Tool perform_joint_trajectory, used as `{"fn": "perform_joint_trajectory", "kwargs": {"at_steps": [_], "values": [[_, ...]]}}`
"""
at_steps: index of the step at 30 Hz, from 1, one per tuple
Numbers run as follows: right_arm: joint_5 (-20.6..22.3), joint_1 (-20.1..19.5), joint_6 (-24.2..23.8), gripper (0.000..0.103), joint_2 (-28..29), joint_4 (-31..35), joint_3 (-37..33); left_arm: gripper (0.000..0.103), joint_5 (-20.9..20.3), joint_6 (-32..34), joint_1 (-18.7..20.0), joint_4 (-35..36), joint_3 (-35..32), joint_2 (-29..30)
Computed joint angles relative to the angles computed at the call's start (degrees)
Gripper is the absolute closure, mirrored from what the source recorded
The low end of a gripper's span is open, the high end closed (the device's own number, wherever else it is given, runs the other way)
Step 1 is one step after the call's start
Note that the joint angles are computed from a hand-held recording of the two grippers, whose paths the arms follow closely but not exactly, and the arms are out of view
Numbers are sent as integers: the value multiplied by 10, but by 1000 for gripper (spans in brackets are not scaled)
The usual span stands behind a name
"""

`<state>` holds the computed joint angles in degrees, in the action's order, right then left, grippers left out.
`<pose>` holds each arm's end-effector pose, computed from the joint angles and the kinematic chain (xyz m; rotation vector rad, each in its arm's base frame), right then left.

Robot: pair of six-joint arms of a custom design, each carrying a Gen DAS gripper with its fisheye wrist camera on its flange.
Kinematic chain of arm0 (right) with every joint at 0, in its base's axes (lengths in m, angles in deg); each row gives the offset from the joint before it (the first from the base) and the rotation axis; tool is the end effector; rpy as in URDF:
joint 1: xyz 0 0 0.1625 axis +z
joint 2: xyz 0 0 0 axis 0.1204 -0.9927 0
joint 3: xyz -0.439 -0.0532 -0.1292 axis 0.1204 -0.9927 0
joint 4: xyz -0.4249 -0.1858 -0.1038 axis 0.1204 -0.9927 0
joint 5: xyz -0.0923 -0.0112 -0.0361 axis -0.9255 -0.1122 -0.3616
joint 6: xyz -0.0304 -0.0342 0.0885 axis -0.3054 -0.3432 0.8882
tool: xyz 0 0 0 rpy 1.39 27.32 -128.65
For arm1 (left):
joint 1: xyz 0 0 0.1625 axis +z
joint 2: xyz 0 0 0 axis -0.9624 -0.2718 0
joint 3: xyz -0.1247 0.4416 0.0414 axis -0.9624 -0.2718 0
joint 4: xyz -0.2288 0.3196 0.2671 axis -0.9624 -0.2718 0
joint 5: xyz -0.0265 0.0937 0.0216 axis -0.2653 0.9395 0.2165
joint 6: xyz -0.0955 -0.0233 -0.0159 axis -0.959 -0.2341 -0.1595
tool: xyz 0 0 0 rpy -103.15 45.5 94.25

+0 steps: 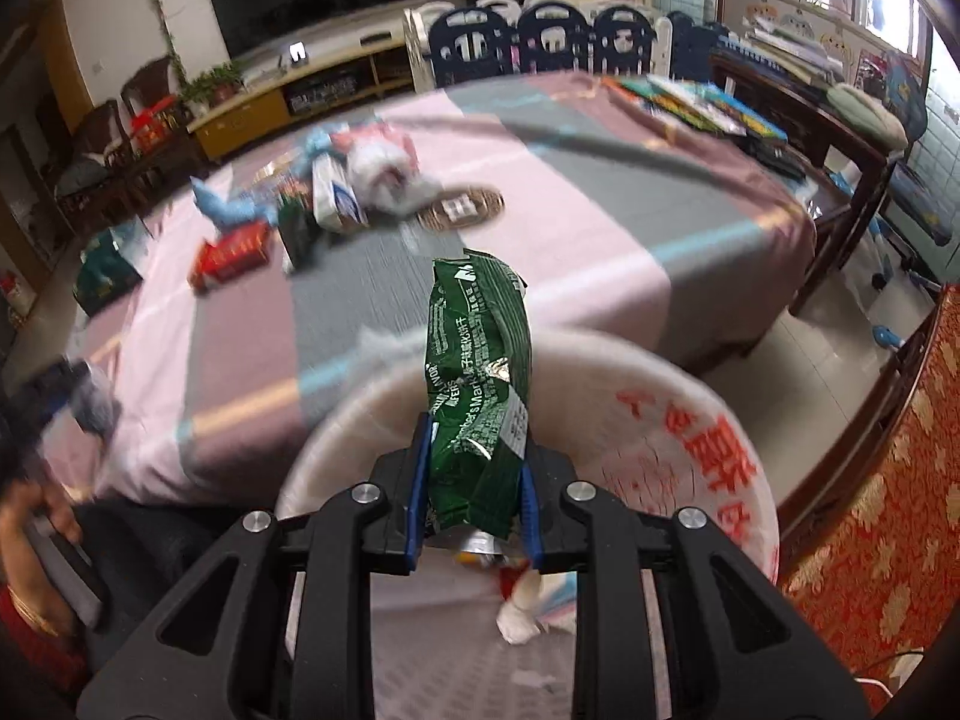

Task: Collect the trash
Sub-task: 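Carry the green packet with the right tool and drop it into the wastebasket, then drop the dark green wrapper from the left tool into the wastebasket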

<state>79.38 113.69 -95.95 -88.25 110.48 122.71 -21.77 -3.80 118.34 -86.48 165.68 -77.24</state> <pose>0.2249 -0.2907 0.1939 -0.2385 -2.1770 0.9284 -0.1678 -0.4670 0.2244 0.1009 2.2799 -0.9928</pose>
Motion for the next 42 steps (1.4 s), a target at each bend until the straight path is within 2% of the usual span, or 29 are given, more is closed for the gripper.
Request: {"fn": "perform_joint_trajectory", "kwargs": {"at_steps": [2, 5, 8, 10, 12, 15, 16, 19, 21, 24, 29, 30, 31, 32, 33, 34, 37, 40, 42], "values": [[-30, -20, 18, 77, 1, 2, 16, 68, -5, 2, 1, -3, 1, -2], [-68, -48, 33, 69, 1, -1, 27, 68, -14, 7, 3, -14, 3, -5], [-105, -71, 36, 51, -18, -23, 43, 68, -21, 6, 6, -15, 3, -7], [-103, -72, 41, 38, -29, -32, 48, 68, -28, 10, 8, -22, 3, -8], [-94, -68, 35, 36, -41, -45, 52, 68, -46, 26, 11, -50, 8, -11], [-77, -59, 21, 30, -63, -58, 57, 68, -116, 72, 24, -138, 21, -25], [-71, -56, 10, 27, -74, -69, 62, 68, -138, 72, 28, -141, 21, -32], [-48, -47, -16, 23, -99, -95, 71, 68, -153, 89, 5, -136, 24, -41], [-34, -43, -21, 23, -111, -103, 74, 68, -180, 105, -16, -129, 26, -43], [-19, -41, -23, 23, -136, -110, 78, 68, -266, 124, -45, -111, 24, -37], [9, -37, -14, 23, -182, -109, 87, 64, -520, 224, -57, -66, 2, 14], [13, -37, -11, 23, -192, -108, 90, 62, -546, 236, -60, -49, -2, 24], [19, -38, -6, 23, -202, -106, 93, 47, -577, 257, -65, -18, -9, 39], [24, -39, -1, 22, -209, -104, 96, 23, -591, 275, -73, 7, -14, 52], [28, -41, 5, 19, -217, -101, 99, 15, -588, 288, -85, 13, -10, 61], [30, -43, 10, 19, -223, -99, 102, 12, -579, 300, -98, 10, -4, 68], [25, -54, 18, 19, -241, -95, 109, 11, -521, 323, -127, 13, 6, 82], [17, -63, 20, 19, -243, -90, 112, 10, -463, 310, -127, -5, 11, 81], [4, -73, 14, 19, -240, -94, 112, 9, -419, 291, -113, -26, 13, 75]]}}
